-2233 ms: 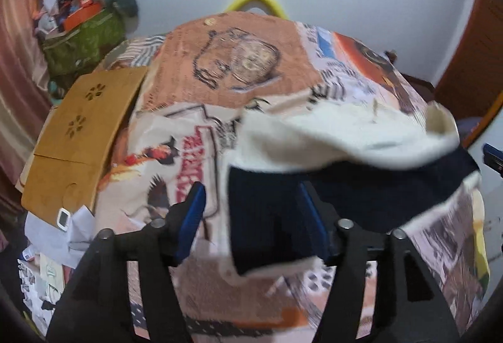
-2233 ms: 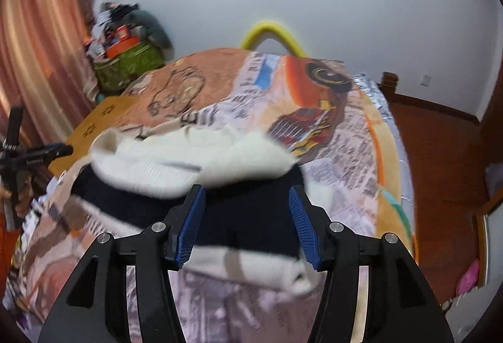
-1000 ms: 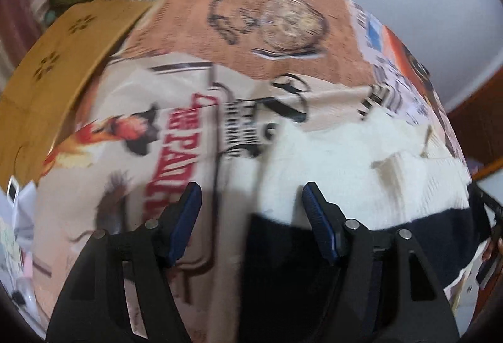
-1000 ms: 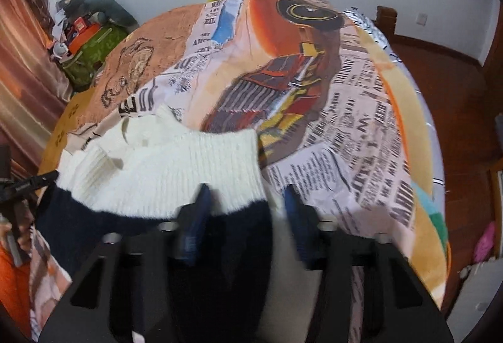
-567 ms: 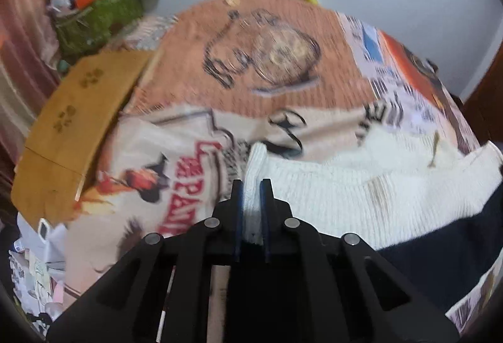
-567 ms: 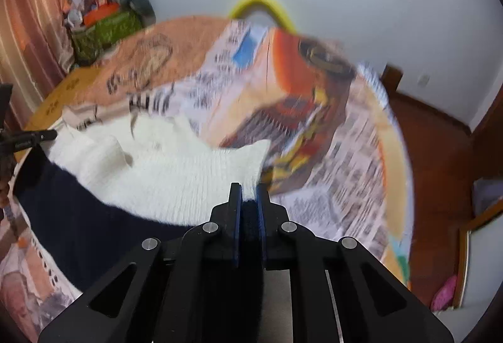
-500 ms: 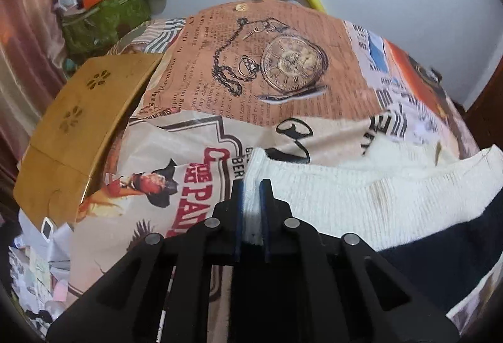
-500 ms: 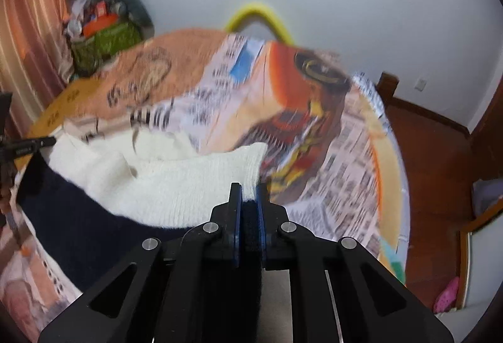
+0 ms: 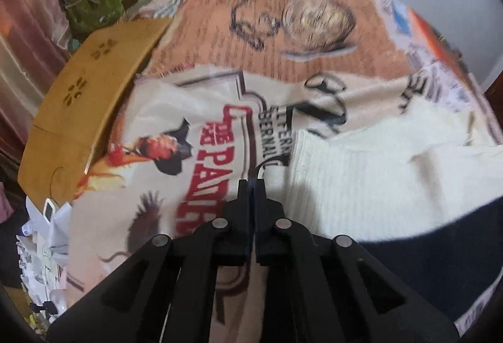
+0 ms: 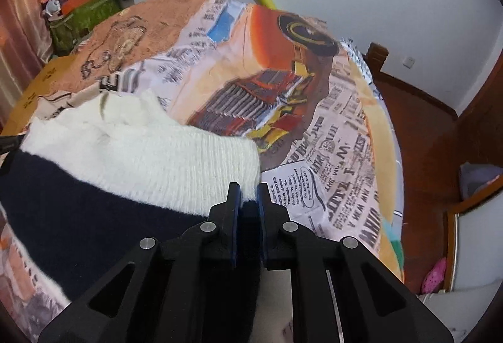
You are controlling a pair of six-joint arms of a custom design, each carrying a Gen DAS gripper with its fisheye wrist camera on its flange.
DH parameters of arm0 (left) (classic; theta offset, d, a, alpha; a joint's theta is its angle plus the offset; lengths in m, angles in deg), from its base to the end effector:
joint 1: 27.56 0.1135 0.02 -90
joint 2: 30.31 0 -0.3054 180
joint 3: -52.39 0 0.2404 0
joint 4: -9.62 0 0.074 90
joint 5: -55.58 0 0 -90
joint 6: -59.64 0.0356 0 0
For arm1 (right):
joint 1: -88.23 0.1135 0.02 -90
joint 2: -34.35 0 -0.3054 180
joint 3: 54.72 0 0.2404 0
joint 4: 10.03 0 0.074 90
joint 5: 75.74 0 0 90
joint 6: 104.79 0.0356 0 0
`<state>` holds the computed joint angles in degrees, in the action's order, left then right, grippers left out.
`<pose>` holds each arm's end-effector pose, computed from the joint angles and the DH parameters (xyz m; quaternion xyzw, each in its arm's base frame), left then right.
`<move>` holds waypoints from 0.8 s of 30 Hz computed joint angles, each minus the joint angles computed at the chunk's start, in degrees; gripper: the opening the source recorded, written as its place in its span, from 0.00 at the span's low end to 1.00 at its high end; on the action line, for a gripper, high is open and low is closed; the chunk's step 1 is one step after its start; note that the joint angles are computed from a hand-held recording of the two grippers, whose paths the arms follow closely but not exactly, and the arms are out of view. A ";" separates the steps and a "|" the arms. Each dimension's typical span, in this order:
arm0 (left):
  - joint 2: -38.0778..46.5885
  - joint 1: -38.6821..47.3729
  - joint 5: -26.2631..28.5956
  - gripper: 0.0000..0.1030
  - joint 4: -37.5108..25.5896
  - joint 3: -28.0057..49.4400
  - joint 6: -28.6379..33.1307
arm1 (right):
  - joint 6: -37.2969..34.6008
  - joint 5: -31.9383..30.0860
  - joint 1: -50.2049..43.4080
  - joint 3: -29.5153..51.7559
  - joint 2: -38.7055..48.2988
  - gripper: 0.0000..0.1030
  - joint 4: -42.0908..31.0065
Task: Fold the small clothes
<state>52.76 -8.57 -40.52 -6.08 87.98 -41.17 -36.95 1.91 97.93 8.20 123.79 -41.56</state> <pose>0.1831 0.0670 0.1419 -0.2617 0.9355 0.0681 0.2273 0.2843 0.0563 0.2192 -0.2908 0.9110 0.0731 0.2832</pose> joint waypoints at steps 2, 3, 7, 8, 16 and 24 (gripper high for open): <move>-5.94 -0.72 0.08 0.06 -4.50 0.65 -0.52 | 0.63 -0.74 0.07 -1.01 -4.13 0.13 0.09; -9.70 -1.29 0.41 0.09 -7.68 1.35 -0.74 | 0.84 -2.16 0.05 -1.31 -6.86 0.17 -0.66; -18.17 -7.53 1.33 0.28 -14.93 3.77 -3.47 | 1.98 -7.73 1.88 -1.88 -13.01 0.27 -3.65; -19.40 -10.37 0.87 0.32 -15.95 4.06 -4.66 | 2.34 -8.43 3.37 -2.24 -14.22 0.27 -4.32; -12.42 -32.29 -7.15 0.55 -11.58 1.90 -16.30 | 6.19 -3.34 16.78 -10.06 -13.07 0.31 0.42; -13.68 -27.99 -6.50 0.62 -7.09 -6.25 -14.34 | 1.50 -6.72 7.73 -16.34 -15.73 0.33 0.24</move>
